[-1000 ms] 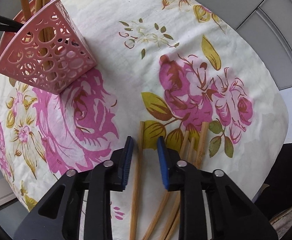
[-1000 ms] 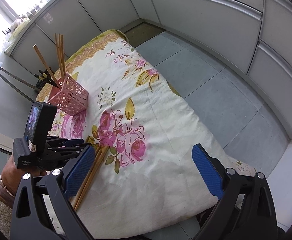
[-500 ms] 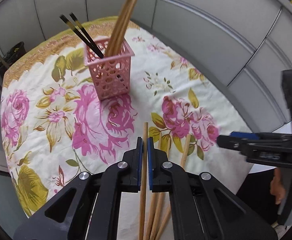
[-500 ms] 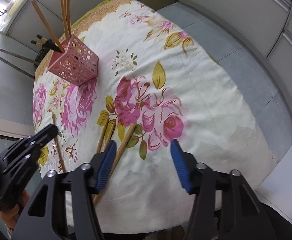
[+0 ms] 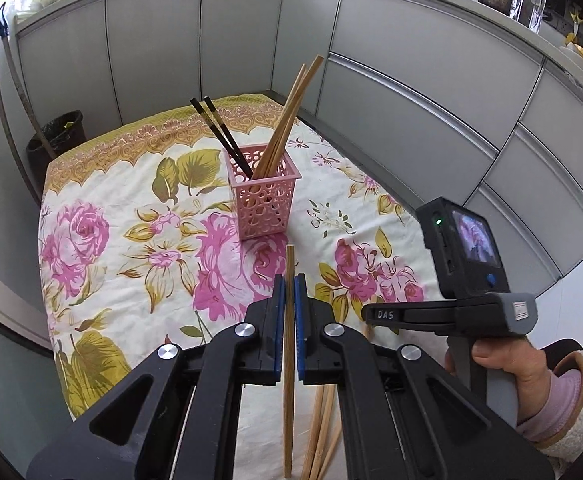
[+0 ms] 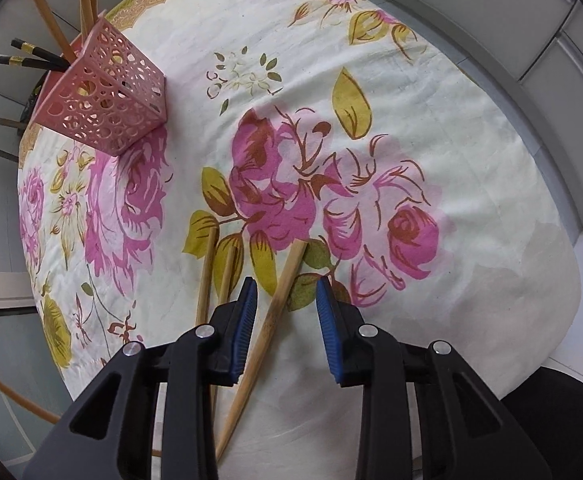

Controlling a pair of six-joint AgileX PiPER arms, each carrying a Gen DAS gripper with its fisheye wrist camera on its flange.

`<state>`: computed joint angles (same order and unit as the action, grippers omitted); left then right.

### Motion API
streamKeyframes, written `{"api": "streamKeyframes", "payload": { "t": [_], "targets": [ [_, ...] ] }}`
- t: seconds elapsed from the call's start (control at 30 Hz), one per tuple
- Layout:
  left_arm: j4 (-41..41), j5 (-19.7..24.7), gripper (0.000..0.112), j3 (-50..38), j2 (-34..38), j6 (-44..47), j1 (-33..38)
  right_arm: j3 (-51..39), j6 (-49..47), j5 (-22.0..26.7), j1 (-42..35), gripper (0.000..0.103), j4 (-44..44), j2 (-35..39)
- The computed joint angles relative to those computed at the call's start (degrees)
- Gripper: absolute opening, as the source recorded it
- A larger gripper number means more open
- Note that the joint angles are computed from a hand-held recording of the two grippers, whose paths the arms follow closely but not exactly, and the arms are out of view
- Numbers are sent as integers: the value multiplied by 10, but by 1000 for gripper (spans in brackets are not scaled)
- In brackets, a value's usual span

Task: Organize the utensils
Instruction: 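Grasp a chopstick with the left tool while the right tool grasps another, then lift both chopsticks toward the pink holder with both tools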

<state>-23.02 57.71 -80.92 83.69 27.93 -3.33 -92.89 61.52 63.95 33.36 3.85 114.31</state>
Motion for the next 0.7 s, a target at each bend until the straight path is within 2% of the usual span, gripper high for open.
{"api": "streamKeyframes", "payload": {
  "t": [0.03, 0.07, 0.13, 0.2, 0.27, 0.37, 0.53, 0.7],
  "targets": [
    [1, -4, 4, 2, -5, -2, 2, -11, 16, 8, 9, 28, -12, 13],
    [3, -10, 4, 4, -11, -5, 4, -23, 36, 16, 22, 12, -48, 18],
    [0, -21, 4, 8, -23, -12, 10, -38, 53, 25, 42, 11, -84, 31],
    [7, -41, 4, 16, -38, -28, 9, -22, 70, 6, 58, 9, -116, 24],
    [23, -64, 4, 27, -55, -56, -1, 8, 103, -21, 79, 8, -163, 1],
    [70, -107, 4, 45, -83, -115, -31, 40, 143, -31, 111, 8, -238, -44],
    [151, -167, 4, 73, -118, -250, -80, 58, 189, 3, 160, 8, -355, -118],
    [242, -202, 4, 80, -136, -382, -129, 36, 165, 35, 174, 8, -437, -163]
  ]
}}
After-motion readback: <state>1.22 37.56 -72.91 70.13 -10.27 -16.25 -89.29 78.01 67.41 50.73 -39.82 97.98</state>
